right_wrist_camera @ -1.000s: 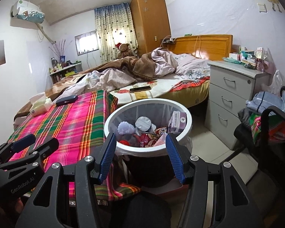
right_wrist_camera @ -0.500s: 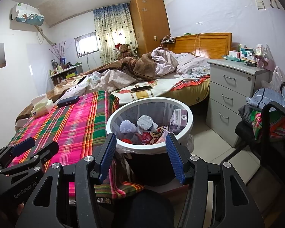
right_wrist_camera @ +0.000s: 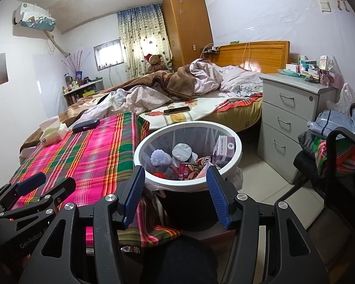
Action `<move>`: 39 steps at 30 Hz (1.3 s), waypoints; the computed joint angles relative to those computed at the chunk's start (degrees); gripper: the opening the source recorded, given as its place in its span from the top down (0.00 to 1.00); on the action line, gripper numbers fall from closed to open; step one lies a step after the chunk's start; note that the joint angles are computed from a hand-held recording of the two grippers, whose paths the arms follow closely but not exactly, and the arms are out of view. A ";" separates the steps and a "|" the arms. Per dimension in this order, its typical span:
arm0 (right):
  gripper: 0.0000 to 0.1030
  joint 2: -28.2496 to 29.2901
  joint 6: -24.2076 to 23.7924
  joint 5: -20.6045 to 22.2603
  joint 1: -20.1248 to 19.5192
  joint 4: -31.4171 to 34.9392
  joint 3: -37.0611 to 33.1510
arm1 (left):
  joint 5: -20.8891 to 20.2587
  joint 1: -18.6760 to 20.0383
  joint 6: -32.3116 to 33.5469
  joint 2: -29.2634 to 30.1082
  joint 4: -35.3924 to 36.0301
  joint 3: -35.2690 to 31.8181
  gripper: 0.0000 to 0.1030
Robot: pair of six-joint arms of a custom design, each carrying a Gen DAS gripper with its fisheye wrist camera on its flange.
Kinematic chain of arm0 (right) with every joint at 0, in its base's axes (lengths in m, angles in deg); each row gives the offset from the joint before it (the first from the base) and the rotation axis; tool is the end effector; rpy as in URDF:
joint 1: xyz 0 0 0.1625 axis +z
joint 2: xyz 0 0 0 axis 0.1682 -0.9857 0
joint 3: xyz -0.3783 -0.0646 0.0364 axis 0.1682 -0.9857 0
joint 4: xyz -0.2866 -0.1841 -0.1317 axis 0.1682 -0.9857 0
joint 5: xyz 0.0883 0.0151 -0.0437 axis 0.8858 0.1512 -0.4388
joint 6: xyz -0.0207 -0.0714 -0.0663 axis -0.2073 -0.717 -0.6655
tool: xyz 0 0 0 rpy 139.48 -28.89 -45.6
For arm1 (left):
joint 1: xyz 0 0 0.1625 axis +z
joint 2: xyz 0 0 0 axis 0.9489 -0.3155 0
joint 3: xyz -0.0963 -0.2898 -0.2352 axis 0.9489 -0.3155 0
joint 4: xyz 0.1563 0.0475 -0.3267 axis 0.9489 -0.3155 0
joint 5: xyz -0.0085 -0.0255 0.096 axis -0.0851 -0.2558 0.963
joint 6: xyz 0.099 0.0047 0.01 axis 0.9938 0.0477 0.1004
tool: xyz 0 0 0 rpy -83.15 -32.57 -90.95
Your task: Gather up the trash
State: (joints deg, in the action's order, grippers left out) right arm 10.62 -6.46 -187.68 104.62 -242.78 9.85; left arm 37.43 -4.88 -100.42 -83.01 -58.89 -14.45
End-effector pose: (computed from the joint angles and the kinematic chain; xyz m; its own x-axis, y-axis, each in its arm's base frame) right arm 0.3517 -0.6400 -0.0366 -0.7738 0.2437 0.5847 -0.4452 0.4475 -0.7756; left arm -0.0717 -0.6331 0.2544 -0.6665 0.2909 -0.6865 0.7166 0.5042 -0.4821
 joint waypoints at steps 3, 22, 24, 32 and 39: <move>0.46 0.03 0.09 0.05 0.03 0.25 -0.13 | 0.11 0.06 -0.01 0.13 0.15 -0.23 0.29; 0.46 0.32 0.32 0.01 0.23 0.78 -0.68 | -0.16 -0.08 -0.22 -0.25 0.32 -0.03 0.29; 0.46 0.29 0.21 0.02 0.22 0.62 -0.56 | -0.23 -0.08 -0.29 -0.13 0.32 -0.07 0.29; 0.46 0.26 0.27 0.04 0.20 0.73 -0.56 | -0.39 -0.23 -0.47 -0.41 0.30 0.25 0.29; 0.46 0.66 0.40 -0.12 0.32 1.16 -1.08 | -0.37 -0.23 -0.47 -0.53 0.34 0.34 0.29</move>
State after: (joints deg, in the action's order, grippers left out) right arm 11.28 -6.06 -187.80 104.94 -241.62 8.76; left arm 37.05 -5.11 -100.89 -83.54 -58.55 -14.11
